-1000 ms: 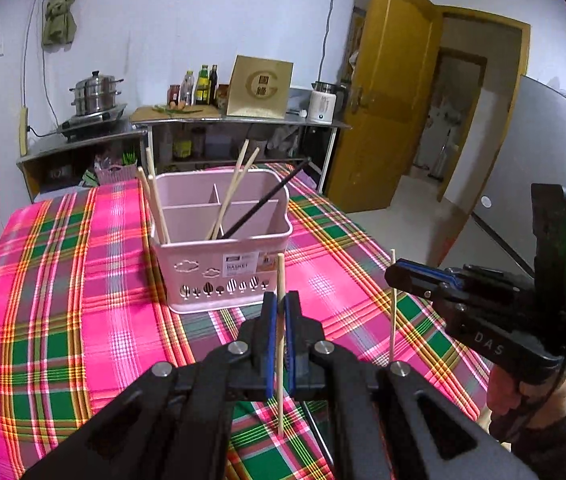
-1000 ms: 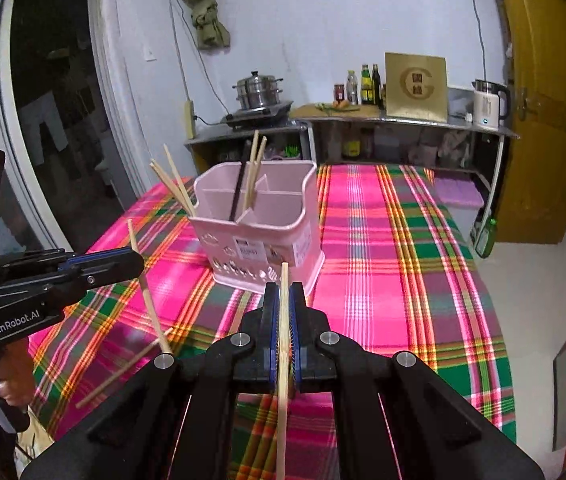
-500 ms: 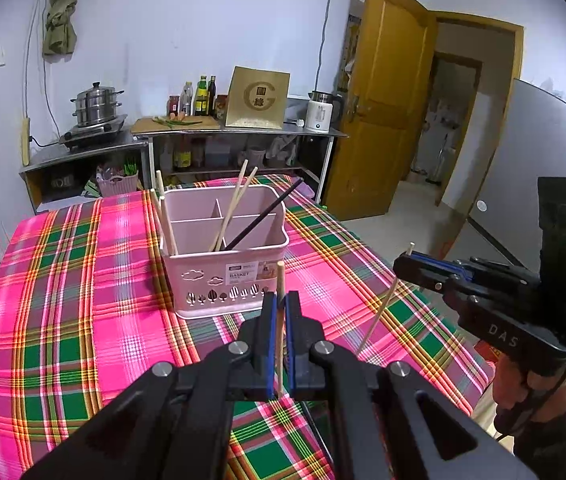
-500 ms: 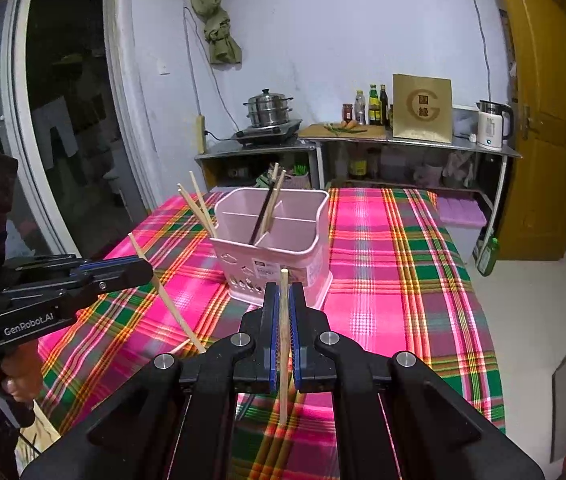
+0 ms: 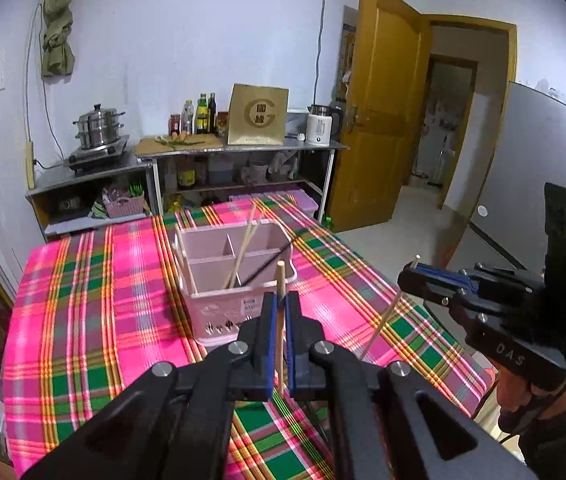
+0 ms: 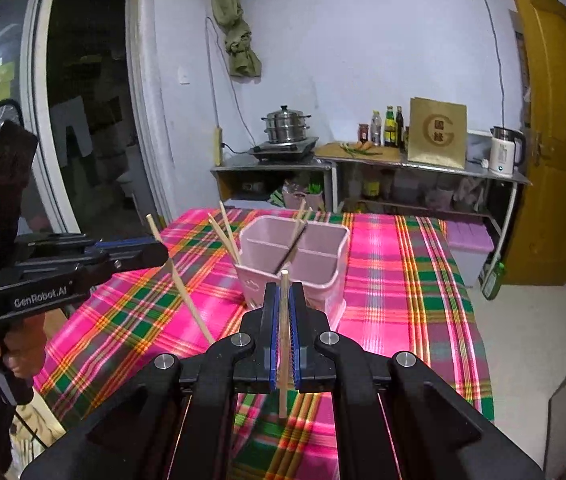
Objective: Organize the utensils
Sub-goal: 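Raise both held chopsticks upright and move both tools over the basket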
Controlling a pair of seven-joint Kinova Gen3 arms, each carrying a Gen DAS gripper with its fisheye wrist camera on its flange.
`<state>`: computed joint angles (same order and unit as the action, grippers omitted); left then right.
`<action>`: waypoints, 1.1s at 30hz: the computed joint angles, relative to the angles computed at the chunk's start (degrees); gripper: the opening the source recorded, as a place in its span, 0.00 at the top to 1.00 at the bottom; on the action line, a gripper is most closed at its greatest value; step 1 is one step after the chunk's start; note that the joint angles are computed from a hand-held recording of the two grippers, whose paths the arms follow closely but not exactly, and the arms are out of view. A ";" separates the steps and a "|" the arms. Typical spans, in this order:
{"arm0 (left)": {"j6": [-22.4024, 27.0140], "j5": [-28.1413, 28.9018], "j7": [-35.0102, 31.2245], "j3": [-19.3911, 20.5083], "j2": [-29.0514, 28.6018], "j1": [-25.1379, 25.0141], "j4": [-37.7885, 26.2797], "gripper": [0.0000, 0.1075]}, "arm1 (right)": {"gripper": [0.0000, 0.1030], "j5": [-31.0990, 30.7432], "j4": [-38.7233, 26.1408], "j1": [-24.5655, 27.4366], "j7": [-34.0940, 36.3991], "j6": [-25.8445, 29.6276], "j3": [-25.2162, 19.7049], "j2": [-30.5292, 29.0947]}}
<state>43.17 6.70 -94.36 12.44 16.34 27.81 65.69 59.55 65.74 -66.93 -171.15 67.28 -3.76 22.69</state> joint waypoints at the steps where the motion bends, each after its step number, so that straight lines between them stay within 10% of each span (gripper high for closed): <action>1: 0.27 -0.31 0.17 -0.16 0.13 0.09 -0.80 0.96 | 0.95 0.16 -0.68 0.01 0.61 -0.04 0.01 0.18; 33: 7.87 -6.55 3.00 -5.57 15.08 2.71 -28.41 0.96 | 0.96 2.37 -16.20 2.78 3.85 -10.68 11.42 9.50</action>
